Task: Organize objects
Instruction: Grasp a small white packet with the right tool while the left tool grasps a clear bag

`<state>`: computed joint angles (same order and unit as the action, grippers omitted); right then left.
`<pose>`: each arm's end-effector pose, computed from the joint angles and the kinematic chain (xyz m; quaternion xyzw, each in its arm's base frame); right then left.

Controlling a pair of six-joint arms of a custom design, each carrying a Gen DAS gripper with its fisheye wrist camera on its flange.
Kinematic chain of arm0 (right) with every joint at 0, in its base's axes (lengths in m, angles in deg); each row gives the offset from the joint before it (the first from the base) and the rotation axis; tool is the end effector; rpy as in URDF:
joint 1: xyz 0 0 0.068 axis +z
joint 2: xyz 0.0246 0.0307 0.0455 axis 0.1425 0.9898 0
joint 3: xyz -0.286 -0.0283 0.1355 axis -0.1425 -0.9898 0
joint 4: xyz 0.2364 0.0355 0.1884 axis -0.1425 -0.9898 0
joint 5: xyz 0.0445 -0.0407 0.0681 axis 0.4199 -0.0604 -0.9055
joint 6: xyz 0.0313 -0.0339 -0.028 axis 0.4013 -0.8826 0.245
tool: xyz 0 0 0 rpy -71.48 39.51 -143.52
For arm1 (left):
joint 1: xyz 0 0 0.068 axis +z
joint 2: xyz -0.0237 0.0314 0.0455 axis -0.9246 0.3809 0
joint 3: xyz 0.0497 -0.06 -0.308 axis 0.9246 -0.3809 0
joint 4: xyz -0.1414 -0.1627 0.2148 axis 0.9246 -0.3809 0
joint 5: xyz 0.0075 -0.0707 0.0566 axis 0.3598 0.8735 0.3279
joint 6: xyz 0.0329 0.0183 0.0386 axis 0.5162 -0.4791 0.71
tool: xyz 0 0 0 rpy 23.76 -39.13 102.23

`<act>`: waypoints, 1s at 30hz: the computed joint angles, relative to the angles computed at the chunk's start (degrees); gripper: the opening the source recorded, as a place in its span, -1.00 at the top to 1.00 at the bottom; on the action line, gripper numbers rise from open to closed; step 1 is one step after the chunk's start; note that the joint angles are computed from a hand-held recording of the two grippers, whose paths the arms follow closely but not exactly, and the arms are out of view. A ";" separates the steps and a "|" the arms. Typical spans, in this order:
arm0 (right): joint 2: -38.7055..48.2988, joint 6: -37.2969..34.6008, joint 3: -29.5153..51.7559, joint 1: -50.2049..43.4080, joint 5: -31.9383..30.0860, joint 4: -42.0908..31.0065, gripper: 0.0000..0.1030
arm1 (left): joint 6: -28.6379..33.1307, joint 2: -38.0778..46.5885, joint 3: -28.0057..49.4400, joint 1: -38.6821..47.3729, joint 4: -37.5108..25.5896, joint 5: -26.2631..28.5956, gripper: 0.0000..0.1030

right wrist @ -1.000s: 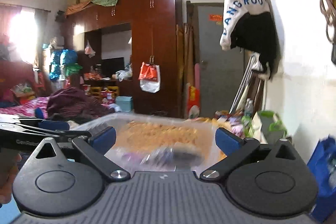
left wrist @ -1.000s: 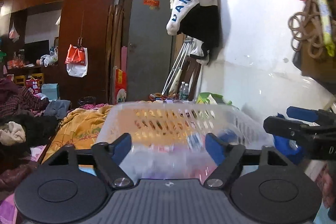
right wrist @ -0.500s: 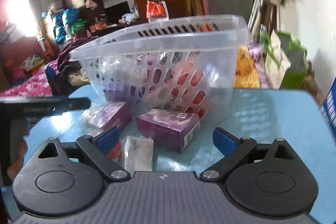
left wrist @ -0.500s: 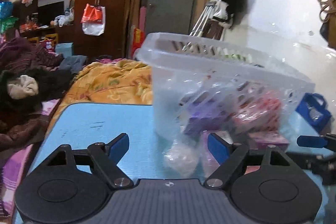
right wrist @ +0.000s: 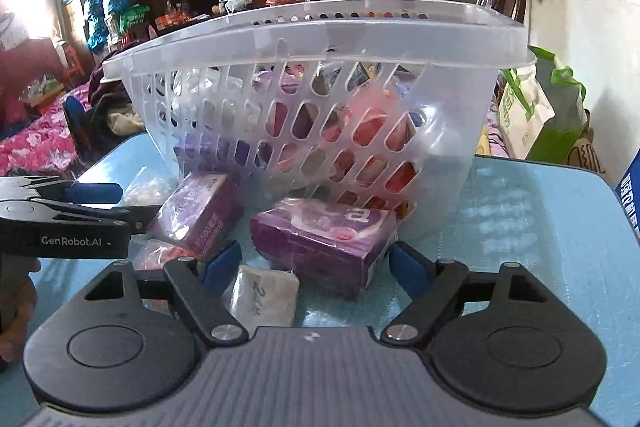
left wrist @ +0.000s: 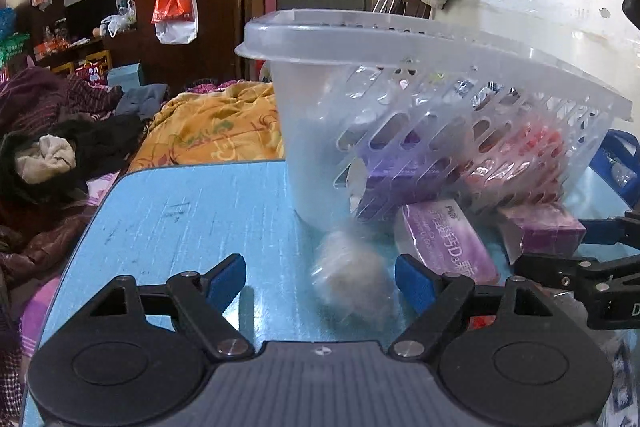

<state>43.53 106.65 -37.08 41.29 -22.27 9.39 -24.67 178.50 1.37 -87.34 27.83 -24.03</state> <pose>0.1833 0.0966 0.1338 0.1326 0.8868 -0.0072 0.4426 0.3220 -0.1267 0.1484 0.3002 0.8472 -0.1665 0.4054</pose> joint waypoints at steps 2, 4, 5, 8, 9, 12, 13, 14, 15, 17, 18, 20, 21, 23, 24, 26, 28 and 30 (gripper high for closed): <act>0.56 0.11 -0.07 -0.02 0.16 0.68 -0.66 | -0.15 -0.17 -0.11 -0.21 0.18 0.27 -0.64; 1.14 0.22 0.07 -0.13 0.29 0.98 -0.68 | 0.60 -0.38 -0.59 -0.67 0.42 0.05 -0.42; 1.41 0.36 0.13 -0.22 0.19 1.12 -0.68 | 1.31 -0.32 -0.84 -0.99 0.65 -0.37 -0.28; 1.72 0.47 0.18 0.76 1.59 1.36 -0.50 | 3.11 -0.85 -1.85 -1.18 1.24 -0.50 0.05; 0.95 0.68 -0.32 1.43 2.28 1.59 -0.50 | 3.51 -1.03 -2.52 -1.30 2.57 -0.87 0.05; -0.36 1.71 -0.86 3.79 6.27 0.57 -0.49 | 4.98 -2.87 -6.27 -1.53 8.39 -1.40 0.06; -1.27 1.78 -1.51 4.13 6.66 1.04 -0.49 | 5.24 -3.43 -7.21 -1.43 9.60 -0.71 0.06; -2.44 1.72 -2.33 4.25 6.56 1.67 -0.49 | 5.30 -3.74 -7.74 -1.32 10.39 -0.10 0.05; -3.77 1.68 -3.22 4.17 6.01 2.27 -0.49 | 5.26 -4.05 -8.34 -1.20 11.38 0.49 0.05; -6.08 2.05 -4.83 4.25 5.80 3.53 -0.49 | 4.72 -5.06 -9.96 -0.73 14.18 1.19 0.05; -7.16 2.31 -5.41 4.81 6.73 3.63 -0.49 | 4.20 -5.47 -10.43 -0.67 15.34 1.10 0.05; -8.32 3.30 -6.00 6.94 10.13 3.30 -0.49 | 2.92 -5.78 -11.20 0.22 17.89 1.86 0.05; -9.04 3.73 -6.47 8.27 12.02 3.45 -0.49 | 2.00 -5.90 -11.64 0.75 19.03 2.38 0.05; -10.35 4.25 -7.25 9.30 13.88 3.91 -0.49 | -0.08 -5.99 -11.92 1.78 20.85 3.71 0.05; -10.98 4.47 -7.58 9.75 14.92 4.13 -0.49 | -0.93 -6.12 -12.24 2.34 21.89 4.47 0.05; -12.73 4.17 -8.67 10.46 16.47 5.14 -0.49 | -2.25 -6.46 -12.95 2.95 24.06 5.41 0.05; -13.37 3.60 -9.40 10.91 17.69 6.40 -0.49 | -3.66 -6.63 -13.89 3.37 26.66 6.15 0.05; -13.34 2.57 -9.76 11.47 18.35 8.07 -0.49 | -4.31 -6.66 -14.68 3.58 28.76 6.88 0.05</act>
